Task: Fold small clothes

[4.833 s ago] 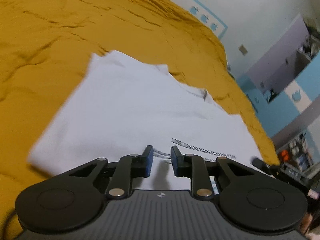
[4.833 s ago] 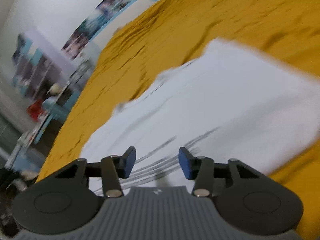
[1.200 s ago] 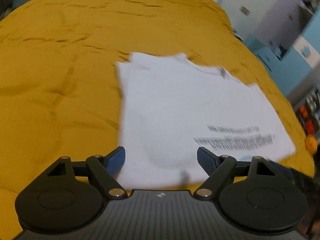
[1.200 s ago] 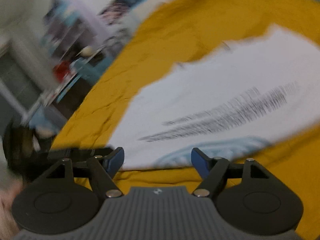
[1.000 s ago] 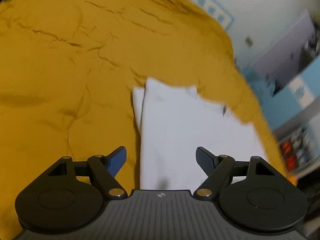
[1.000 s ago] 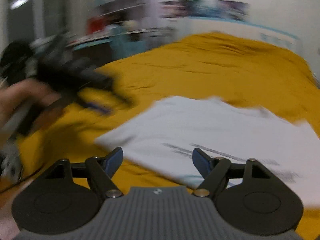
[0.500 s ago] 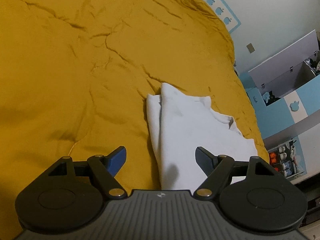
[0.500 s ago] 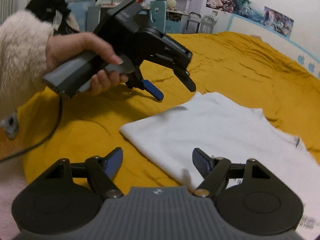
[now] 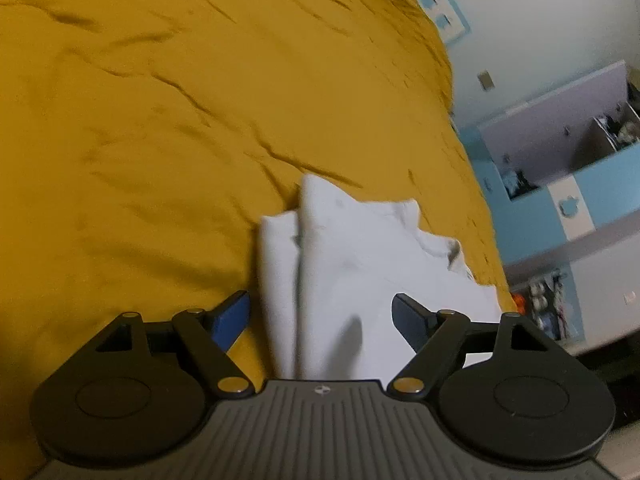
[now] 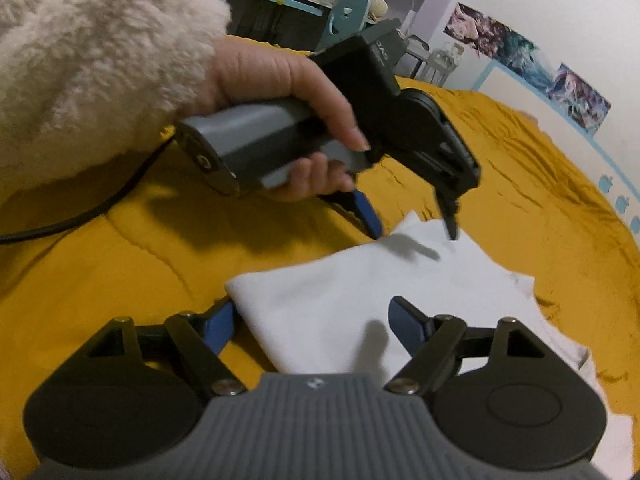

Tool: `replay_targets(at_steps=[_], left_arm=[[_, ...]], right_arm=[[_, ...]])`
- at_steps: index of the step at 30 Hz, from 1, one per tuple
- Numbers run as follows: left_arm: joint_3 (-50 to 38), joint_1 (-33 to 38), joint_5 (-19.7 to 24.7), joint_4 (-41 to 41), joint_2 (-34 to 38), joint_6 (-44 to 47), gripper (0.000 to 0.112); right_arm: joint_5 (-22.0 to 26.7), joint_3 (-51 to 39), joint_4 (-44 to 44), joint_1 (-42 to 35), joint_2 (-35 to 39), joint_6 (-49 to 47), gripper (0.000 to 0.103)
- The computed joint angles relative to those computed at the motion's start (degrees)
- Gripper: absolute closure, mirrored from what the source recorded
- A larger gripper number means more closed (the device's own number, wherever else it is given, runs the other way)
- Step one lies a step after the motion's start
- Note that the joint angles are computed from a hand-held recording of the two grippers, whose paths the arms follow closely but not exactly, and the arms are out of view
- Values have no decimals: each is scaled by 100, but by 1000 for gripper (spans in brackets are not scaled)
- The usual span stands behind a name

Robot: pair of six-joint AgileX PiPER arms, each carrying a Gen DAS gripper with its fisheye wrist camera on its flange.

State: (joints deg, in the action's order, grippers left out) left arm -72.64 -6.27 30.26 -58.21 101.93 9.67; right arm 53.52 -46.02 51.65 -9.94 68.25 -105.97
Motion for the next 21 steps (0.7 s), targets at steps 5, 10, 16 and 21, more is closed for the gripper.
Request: replay_targets(at_steps=[5,10,16,21], left_arm=[[-462,-68,76,-66,400,45,19],[-764,-72,114,-56,647,-283,18],[-732,-74,87,48,602,-157,38],[-385,75,-6,-661,541,-194,97]], right_arm=[[-86,110,91,-141,-135,-346,28],[-332,282,195,137,-227,-506,42],[-182,469,108,142,-394,-529,87],[-134,599,346,-56,-439,-634,92]])
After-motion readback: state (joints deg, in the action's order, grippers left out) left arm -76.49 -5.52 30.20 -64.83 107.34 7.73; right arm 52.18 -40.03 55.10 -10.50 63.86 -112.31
